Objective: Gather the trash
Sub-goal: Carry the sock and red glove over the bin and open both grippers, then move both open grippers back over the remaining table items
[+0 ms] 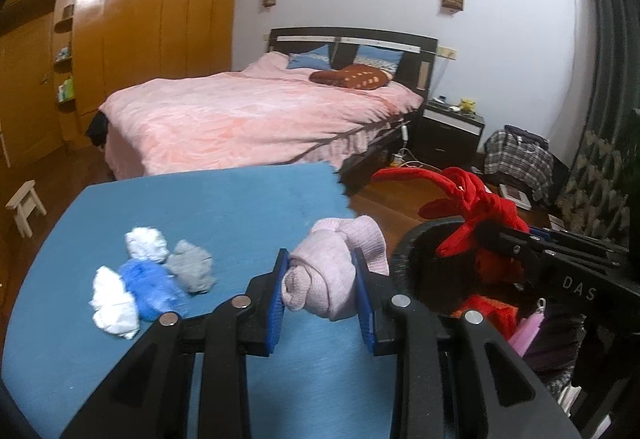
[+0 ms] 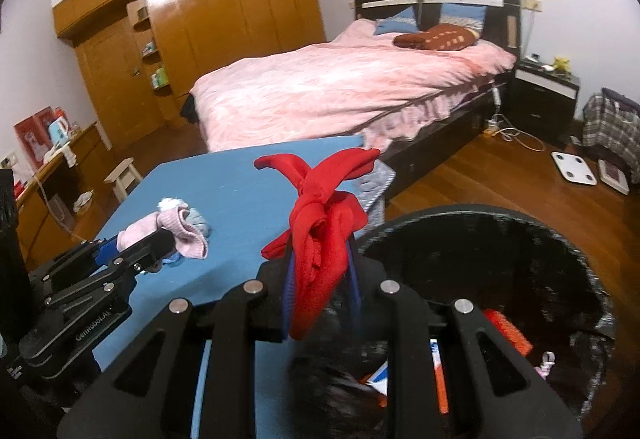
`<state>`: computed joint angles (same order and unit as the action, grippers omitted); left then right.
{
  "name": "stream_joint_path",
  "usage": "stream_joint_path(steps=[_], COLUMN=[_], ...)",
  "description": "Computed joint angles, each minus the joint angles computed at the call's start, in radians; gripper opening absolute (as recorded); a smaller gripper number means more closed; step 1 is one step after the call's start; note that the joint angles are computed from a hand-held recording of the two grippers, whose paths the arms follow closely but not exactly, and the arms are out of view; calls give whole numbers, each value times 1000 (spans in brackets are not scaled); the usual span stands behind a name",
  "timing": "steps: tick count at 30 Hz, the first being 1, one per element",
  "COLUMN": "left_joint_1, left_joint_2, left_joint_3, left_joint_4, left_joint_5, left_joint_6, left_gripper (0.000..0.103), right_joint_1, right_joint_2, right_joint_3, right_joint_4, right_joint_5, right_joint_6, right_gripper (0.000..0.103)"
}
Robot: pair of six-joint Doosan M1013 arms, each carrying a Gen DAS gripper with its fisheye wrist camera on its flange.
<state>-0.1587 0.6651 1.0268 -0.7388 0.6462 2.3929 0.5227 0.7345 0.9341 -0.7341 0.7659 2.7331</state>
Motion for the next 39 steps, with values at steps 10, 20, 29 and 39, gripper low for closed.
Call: stream_joint_path(steps=[10, 20, 29, 39], left_joint_1=[-46, -96, -128, -119], left_joint_2=[-1, 14, 42, 38], left_joint_3=[-3, -20, -60, -55], left_joint_4=[-56, -75, -56, -51], left_joint_5=[52, 116, 180, 158], left_joint_6=[90, 129, 111, 93], left_gripper=[31, 31, 34, 71], right_joint_1=[-18, -30, -40, -37], right_joint_2=[-79, -136, -166, -172], right_joint_3=[140, 253, 319, 340], right_joint_4=[-107, -163, -172, -214], right_joint_5=[32, 79, 133, 195], right_joint_6=[172, 284, 353, 421], right_gripper=[21, 22, 32, 93])
